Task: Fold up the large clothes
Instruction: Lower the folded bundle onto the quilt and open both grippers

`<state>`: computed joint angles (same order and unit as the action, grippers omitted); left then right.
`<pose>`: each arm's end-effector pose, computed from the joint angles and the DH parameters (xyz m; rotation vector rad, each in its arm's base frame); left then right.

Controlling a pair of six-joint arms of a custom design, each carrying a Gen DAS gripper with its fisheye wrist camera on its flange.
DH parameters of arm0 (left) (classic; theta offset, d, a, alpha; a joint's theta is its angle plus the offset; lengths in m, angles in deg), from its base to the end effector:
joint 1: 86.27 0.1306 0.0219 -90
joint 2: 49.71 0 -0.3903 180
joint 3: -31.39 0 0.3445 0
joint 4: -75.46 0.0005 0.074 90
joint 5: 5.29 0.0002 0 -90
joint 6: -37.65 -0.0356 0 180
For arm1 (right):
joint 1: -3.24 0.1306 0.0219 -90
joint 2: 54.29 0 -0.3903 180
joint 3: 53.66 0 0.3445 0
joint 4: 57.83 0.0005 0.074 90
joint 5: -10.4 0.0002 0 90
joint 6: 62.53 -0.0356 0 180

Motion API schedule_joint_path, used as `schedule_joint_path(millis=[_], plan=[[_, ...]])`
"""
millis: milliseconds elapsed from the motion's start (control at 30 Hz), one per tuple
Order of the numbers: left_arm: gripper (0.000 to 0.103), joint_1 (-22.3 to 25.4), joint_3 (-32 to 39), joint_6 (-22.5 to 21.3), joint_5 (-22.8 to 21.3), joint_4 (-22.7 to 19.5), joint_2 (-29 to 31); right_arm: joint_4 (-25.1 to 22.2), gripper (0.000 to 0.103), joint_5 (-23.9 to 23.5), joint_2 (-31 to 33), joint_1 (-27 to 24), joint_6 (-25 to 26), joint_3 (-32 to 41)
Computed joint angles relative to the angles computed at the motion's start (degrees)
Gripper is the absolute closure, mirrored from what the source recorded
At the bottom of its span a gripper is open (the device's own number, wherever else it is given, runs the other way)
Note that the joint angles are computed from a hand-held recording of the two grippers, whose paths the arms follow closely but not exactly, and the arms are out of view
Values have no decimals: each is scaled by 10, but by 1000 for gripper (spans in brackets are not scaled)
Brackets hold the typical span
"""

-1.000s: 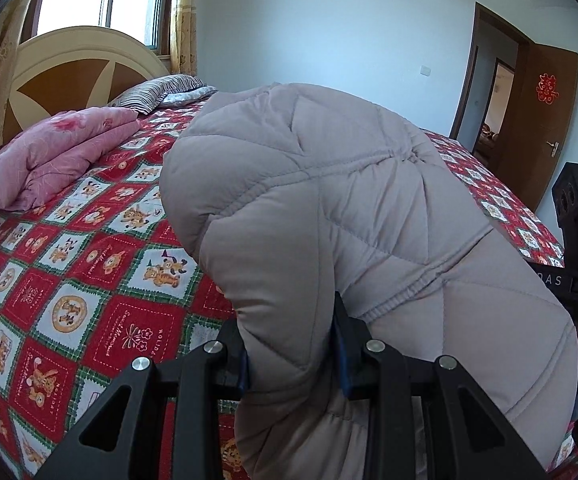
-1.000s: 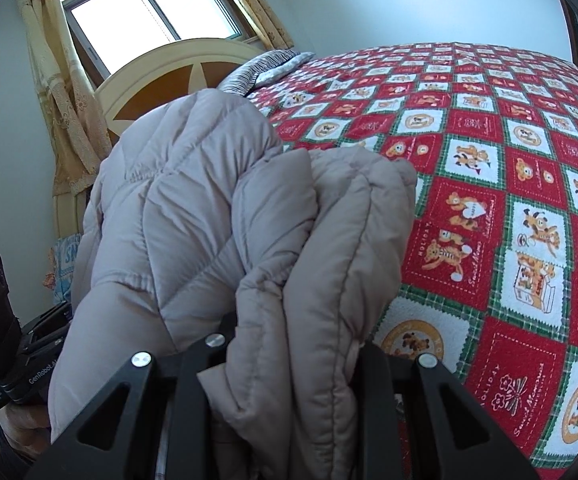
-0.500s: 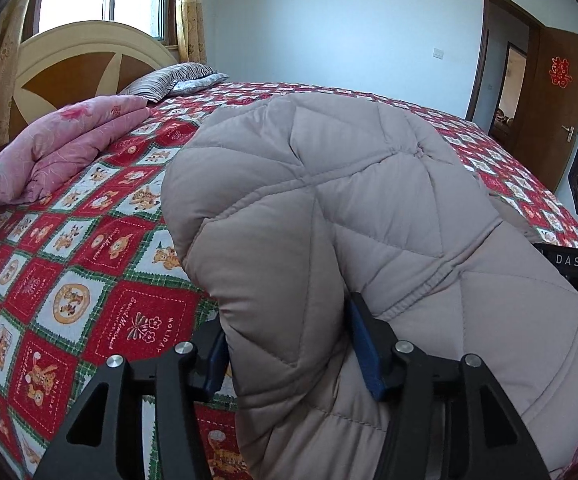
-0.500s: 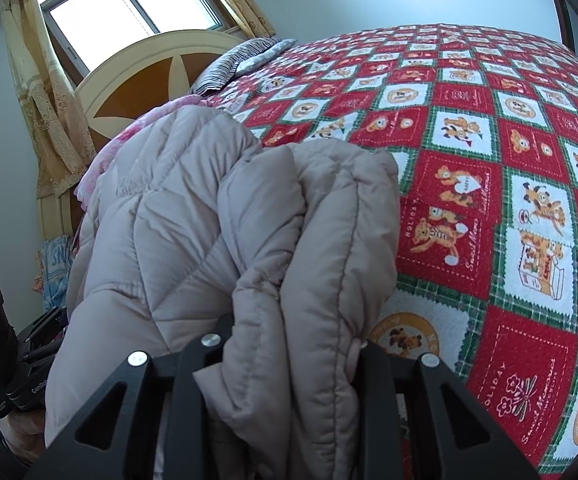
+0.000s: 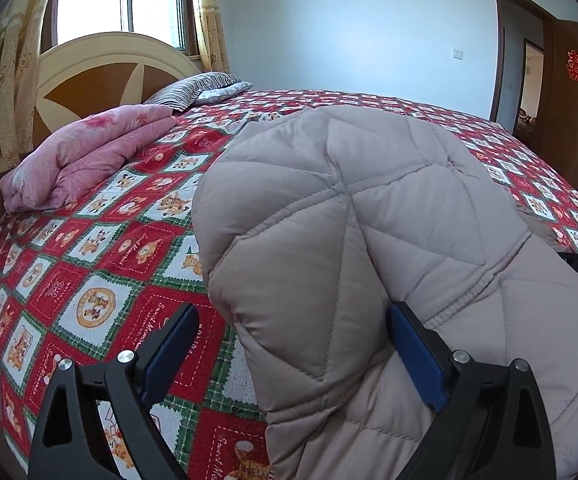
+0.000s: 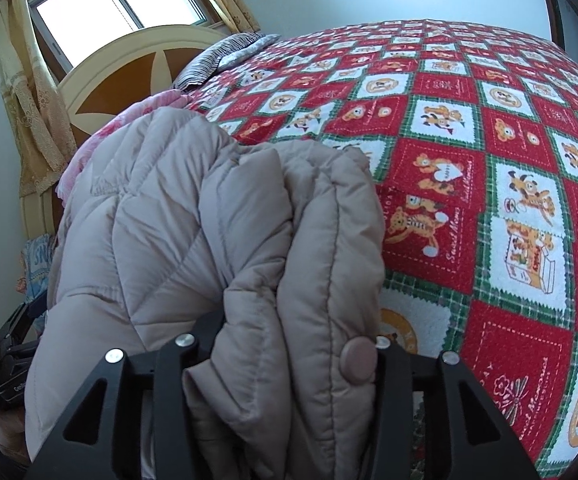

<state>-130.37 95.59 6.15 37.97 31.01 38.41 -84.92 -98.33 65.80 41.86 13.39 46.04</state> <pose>0.2763 -0.2323 0.2895 -0.4701 2.2272 0.2747 0.4722 0.3912 0.2688 -0.6879 2.4082 0.8010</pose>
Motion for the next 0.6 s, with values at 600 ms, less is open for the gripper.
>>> schedule_joint_path(millis=[600], plan=[[6, -96, 57, 152, -87, -202, -27, 17, 27, 115, -115, 26, 16, -73]])
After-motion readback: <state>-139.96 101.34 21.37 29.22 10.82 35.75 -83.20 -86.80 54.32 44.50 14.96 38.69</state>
